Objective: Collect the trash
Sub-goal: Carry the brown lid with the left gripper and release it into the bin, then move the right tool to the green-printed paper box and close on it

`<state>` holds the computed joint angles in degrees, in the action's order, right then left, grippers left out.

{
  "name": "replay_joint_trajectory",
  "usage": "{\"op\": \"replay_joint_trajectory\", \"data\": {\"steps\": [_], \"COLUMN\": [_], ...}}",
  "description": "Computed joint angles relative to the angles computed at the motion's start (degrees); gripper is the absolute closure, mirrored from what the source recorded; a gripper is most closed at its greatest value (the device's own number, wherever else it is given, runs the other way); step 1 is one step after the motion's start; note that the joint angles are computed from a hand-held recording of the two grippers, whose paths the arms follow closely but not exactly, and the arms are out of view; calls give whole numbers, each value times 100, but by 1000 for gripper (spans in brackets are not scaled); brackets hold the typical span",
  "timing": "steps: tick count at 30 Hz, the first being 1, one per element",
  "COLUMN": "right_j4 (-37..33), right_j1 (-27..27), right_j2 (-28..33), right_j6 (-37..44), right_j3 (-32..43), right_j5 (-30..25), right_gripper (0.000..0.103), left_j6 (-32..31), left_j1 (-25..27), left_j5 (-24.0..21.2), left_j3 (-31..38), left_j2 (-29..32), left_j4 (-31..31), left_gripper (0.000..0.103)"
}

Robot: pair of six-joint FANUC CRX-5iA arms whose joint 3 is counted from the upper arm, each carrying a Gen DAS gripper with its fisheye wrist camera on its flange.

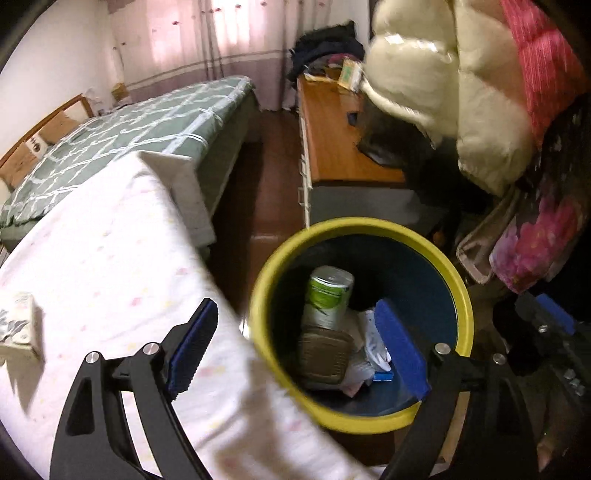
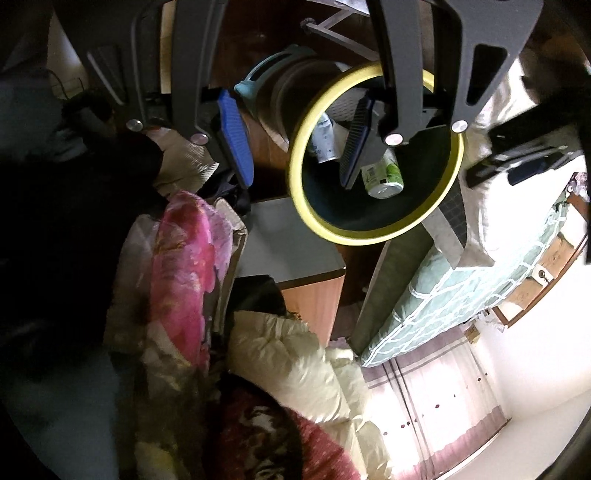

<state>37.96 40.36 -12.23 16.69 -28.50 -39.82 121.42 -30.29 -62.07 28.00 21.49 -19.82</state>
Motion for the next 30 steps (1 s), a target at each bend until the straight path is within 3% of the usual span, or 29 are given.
{"op": "replay_joint_trajectory", "data": {"steps": [5, 8, 11, 15, 22, 26, 30], "right_j4": [-305, -444, -698, -875, -1281, -1783, -2331], "right_j1": [181, 370, 598, 959, 1501, 1762, 1895], "right_j2": [216, 389, 610, 971, 1744, 2379, 3050], "right_j6": [356, 603, 964, 1362, 2074, 2728, 3424], "right_j3": [252, 464, 776, 1261, 2306, 3204, 4203], "right_j5": [85, 116, 193, 219, 188, -95, -593], "right_gripper": [56, 56, 56, 56, 56, 56, 56], "left_j6": [767, 1409, 2130, 2875, 3167, 3266, 3292], "left_j1": [15, 4, -50, -164, 804, 1155, 1648], "left_j5": [156, 29, -290, -1038, -1577, -1890, -1702], "left_j3": [-924, -1531, -2087, -2681, -3770, -4176, -4464], "left_j2": [-999, -1688, -2369, -3097, -4348, -4737, -5015], "left_j4": [-690, -1228, -1889, -2766, -2835, -3104, -2887], "left_gripper": [13, 13, 13, 12, 12, 12, 12]}}
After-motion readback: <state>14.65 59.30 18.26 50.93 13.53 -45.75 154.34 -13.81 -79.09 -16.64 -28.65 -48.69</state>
